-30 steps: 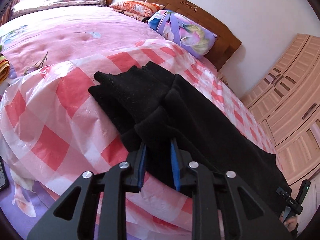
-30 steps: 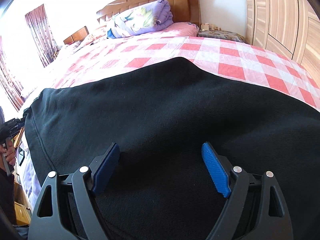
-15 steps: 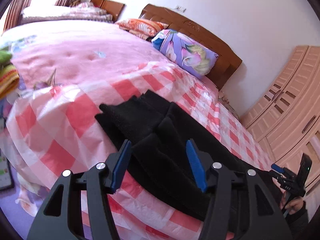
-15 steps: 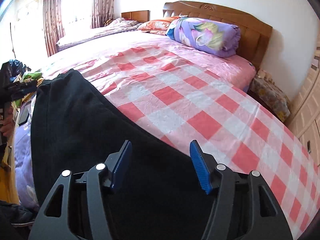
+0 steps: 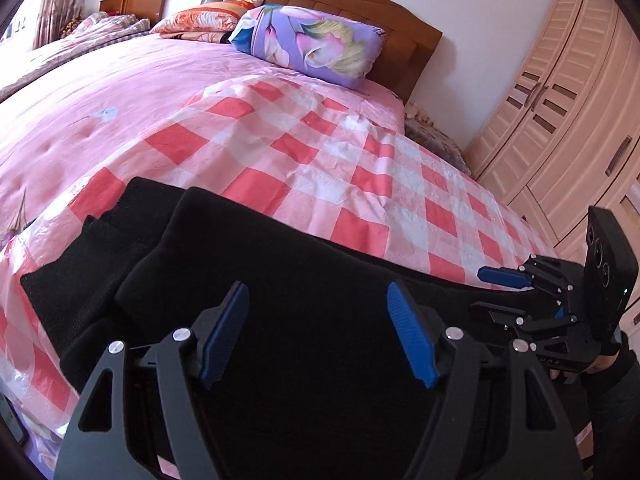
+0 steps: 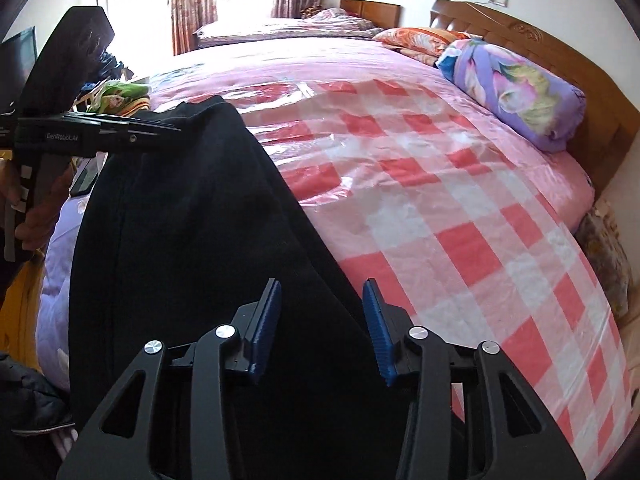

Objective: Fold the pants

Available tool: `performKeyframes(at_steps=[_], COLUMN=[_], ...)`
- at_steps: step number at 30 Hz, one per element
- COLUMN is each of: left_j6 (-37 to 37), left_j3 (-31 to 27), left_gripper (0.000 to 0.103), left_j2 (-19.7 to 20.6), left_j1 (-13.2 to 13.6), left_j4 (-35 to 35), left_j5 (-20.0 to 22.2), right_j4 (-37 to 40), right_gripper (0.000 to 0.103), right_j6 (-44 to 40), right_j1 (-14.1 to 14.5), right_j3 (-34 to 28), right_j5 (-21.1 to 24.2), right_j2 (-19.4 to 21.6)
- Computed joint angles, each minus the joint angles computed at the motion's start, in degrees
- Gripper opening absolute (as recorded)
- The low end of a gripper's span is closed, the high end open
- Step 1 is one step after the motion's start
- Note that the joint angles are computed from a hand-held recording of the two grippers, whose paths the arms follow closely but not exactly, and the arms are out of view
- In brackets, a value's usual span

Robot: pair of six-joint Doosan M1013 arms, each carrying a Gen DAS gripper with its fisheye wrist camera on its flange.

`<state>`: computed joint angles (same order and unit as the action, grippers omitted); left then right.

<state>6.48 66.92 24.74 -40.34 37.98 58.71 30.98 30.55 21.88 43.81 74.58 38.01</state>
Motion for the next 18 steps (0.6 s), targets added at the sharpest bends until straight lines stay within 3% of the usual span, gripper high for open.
performKeyframes(at_steps=[6,8,13,18], left_j6=[-4.3,-6.5,-9.5,-11.6], left_j3=[2.8,4.8,7.5,8.4], left_gripper=[0.072,0.075,0.075,0.076], left_j2=[-1.9,-3.1,-4.6,-4.6], left_j1=[-3.8,-4.4,-5.0,-4.9], left_j4=[5.1,6.1,7.0,7.3], left_j5=[6.9,7.2,6.6,5.1], right_j4=[-2.1,-2.0,-0.3,-1.5], right_gripper=[0.031,0.031,0.031,0.032], right_j6=[-0.5,-1.3,5.3,3.2], right_j1=[1.9,2.0,1.3,1.8], right_j3=[-3.3,-2.1,-7.4,-5.0], right_j5=[4.3,3.3,7.8,5.5], right_j2=[2.5,2.1,5.1,3.8])
